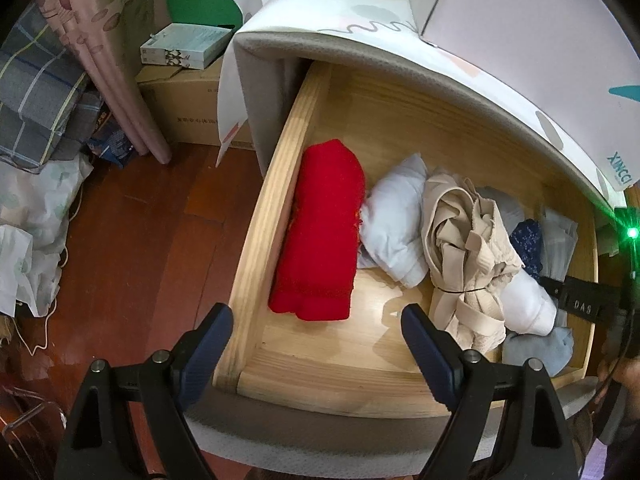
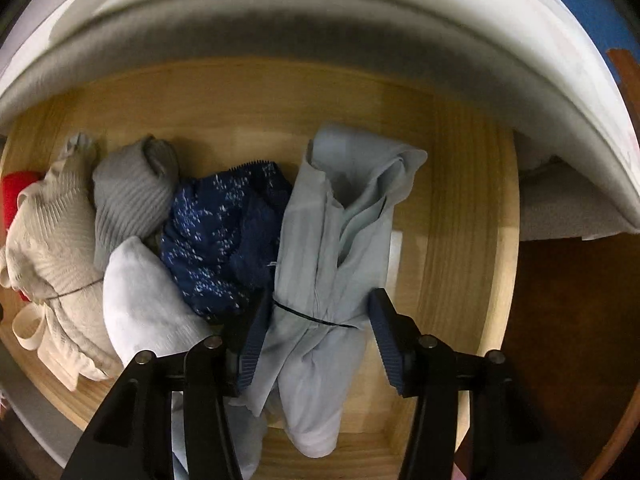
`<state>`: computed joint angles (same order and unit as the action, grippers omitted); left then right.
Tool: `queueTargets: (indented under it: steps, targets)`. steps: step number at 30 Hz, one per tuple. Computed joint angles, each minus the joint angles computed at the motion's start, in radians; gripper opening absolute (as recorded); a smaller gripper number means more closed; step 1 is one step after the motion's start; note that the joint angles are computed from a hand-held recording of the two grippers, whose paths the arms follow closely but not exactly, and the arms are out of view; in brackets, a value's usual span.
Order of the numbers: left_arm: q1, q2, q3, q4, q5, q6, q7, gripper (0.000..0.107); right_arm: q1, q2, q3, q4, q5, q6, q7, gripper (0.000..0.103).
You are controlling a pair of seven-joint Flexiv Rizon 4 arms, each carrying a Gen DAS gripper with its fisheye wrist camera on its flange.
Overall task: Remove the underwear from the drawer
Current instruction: 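Grasp the pale blue rolled garment with the right tool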
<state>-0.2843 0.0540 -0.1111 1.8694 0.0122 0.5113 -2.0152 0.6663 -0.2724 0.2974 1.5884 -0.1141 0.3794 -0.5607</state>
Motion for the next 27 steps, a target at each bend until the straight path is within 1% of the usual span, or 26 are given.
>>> queueTargets:
  steps: [6, 8, 15, 20, 22, 24, 27]
  targets:
    - [0.001, 0.004, 0.001, 0.004, -0.006, 0.005, 0.002, 0.088, 0.014, -0.009, 0.013, -0.016, 0.010, -0.100, -0.058, 0.048]
    - [0.000, 0.003, -0.001, 0.003, -0.005, 0.004, 0.005, 0.088, 0.016, 0.006, 0.016, 0.007, 0.014, -0.084, -0.049, 0.045]
    - [-0.003, -0.001, -0.005, -0.008, 0.010, -0.002, 0.015, 0.088, 0.016, 0.027, 0.022, 0.031, 0.035, -0.061, -0.031, 0.043]
    - [-0.003, -0.002, -0.002, -0.006, 0.005, 0.004, 0.031, 0.088, 0.002, 0.081, 0.031, 0.098, 0.051, -0.023, -0.023, 0.043]
    - [-0.005, -0.008, -0.006, -0.015, 0.014, 0.005, 0.046, 0.088, -0.007, 0.104, 0.032, 0.110, 0.057, -0.034, -0.034, 0.043]
    - [-0.004, -0.019, -0.012, -0.037, 0.054, -0.009, 0.048, 0.088, -0.007, 0.105, 0.033, 0.111, 0.057, -0.034, -0.032, 0.043]
    - [-0.004, -0.034, -0.007, -0.052, 0.053, -0.004, 0.075, 0.088, -0.006, 0.108, 0.035, 0.116, 0.057, -0.032, -0.030, 0.043]
